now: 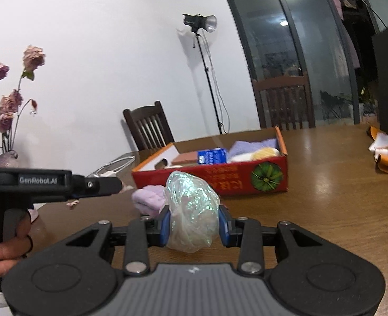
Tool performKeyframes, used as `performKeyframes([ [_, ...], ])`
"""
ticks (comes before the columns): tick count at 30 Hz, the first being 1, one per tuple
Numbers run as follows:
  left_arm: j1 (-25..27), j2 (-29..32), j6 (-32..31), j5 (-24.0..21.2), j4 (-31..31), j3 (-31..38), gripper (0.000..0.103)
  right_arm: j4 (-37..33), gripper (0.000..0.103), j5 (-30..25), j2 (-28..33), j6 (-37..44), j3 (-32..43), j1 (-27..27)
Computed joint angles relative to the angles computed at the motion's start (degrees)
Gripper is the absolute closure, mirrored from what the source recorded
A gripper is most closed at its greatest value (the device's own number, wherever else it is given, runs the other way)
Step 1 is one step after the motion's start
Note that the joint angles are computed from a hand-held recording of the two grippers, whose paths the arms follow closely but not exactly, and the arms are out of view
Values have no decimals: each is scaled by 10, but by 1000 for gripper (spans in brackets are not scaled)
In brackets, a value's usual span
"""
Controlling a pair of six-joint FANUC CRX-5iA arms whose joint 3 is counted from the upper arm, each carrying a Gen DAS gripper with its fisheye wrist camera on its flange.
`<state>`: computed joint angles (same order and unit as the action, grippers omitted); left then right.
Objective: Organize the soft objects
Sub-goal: 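Carry the clear bag into the cardboard box with the right gripper, then open the right gripper to drop the bag into the box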
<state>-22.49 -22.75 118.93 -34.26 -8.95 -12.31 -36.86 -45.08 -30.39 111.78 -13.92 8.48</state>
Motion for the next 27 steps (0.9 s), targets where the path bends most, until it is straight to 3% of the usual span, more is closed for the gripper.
performKeyframes([
  [6,58,41,-60,15,-9,45,80,22,68,29,49,15,48,35],
  [10,85,129,-70,-23,-67,138,80,18,68,22,152,16,141,37],
  [14,111,204,-125,-41,-50,189,80,56,68,10,261,-30,234,59],
  [18,121,249,-149,-64,-40,213,79,239,68,19,358,-143,286,122],
  [20,126,260,-165,-66,-28,214,76,289,68,2,397,-157,309,139],
  [22,136,264,-189,-48,-1,200,69,260,67,-50,433,-132,355,133],
  [25,132,266,-179,-35,-17,199,56,124,66,-181,495,-131,472,78],
  [27,137,260,-202,-25,14,187,48,94,63,-213,520,-144,503,64],
])
